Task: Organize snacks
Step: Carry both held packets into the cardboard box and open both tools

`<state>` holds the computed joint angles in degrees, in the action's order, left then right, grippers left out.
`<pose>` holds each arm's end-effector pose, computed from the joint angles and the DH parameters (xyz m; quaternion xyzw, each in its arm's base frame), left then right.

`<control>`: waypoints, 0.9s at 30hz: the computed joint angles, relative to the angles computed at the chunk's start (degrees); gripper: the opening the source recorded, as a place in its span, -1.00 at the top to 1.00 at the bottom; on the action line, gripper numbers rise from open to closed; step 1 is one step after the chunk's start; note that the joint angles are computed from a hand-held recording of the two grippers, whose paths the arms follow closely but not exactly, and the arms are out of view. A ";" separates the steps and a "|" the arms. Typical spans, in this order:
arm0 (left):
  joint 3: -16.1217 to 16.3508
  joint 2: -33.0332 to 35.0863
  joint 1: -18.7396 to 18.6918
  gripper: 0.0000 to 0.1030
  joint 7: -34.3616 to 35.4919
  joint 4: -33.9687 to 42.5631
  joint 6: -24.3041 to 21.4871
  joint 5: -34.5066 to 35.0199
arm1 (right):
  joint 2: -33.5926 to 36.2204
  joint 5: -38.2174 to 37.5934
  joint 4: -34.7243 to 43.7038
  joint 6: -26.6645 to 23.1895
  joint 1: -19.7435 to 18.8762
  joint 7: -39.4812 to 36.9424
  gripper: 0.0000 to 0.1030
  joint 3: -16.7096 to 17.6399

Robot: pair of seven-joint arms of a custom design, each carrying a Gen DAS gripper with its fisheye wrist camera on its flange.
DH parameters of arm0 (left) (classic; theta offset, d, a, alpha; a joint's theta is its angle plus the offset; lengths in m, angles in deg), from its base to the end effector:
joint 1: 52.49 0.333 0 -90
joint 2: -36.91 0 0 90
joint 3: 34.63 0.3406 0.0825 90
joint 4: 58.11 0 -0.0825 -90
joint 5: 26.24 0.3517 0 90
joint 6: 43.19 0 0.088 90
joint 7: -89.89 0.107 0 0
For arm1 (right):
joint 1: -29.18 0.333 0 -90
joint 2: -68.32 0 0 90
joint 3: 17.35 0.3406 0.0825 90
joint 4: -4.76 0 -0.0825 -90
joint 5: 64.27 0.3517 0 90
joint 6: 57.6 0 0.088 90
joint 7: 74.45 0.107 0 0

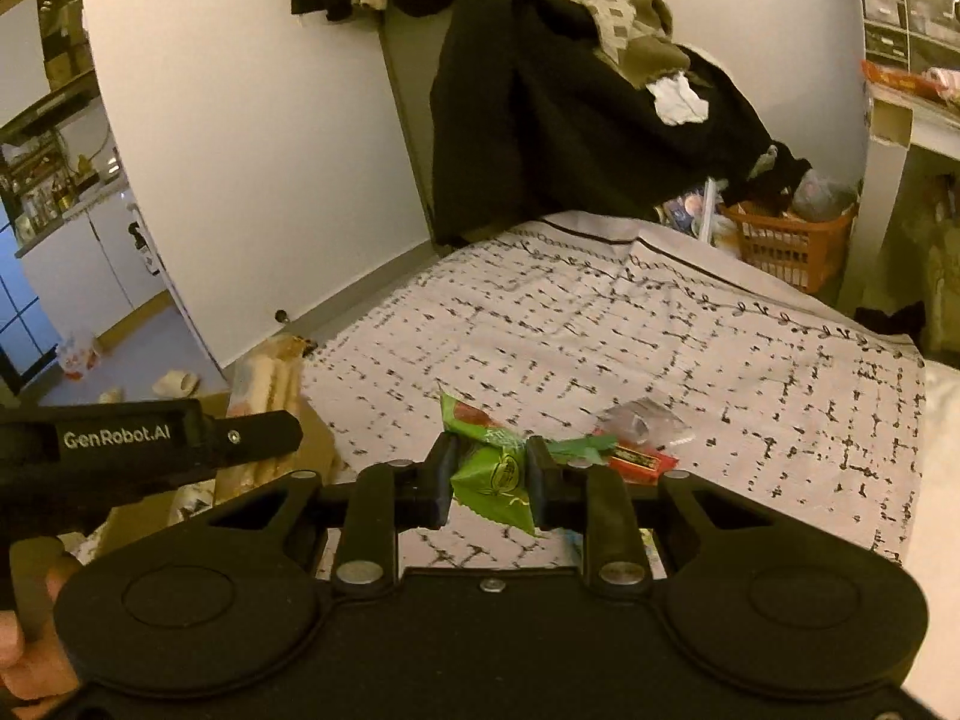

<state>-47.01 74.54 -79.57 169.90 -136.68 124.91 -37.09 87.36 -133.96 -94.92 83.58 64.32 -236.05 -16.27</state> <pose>0.6276 -0.4326 0.4791 -0.5516 0.7021 -0.4474 0.0509 0.5316 0.3893 0.4653 -0.4865 0.7401 -0.3133 0.3427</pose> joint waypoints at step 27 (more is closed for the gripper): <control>-1.75 -4.94 9.67 0.36 10.16 -7.06 -0.37 -5.26 | 16.08 10.77 25.84 -2.01 8.48 -11.08 0.53 -5.59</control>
<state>-48.76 69.60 -69.90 180.06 -143.74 124.54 -42.35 103.44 -123.18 -69.08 81.57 72.80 -247.13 -21.86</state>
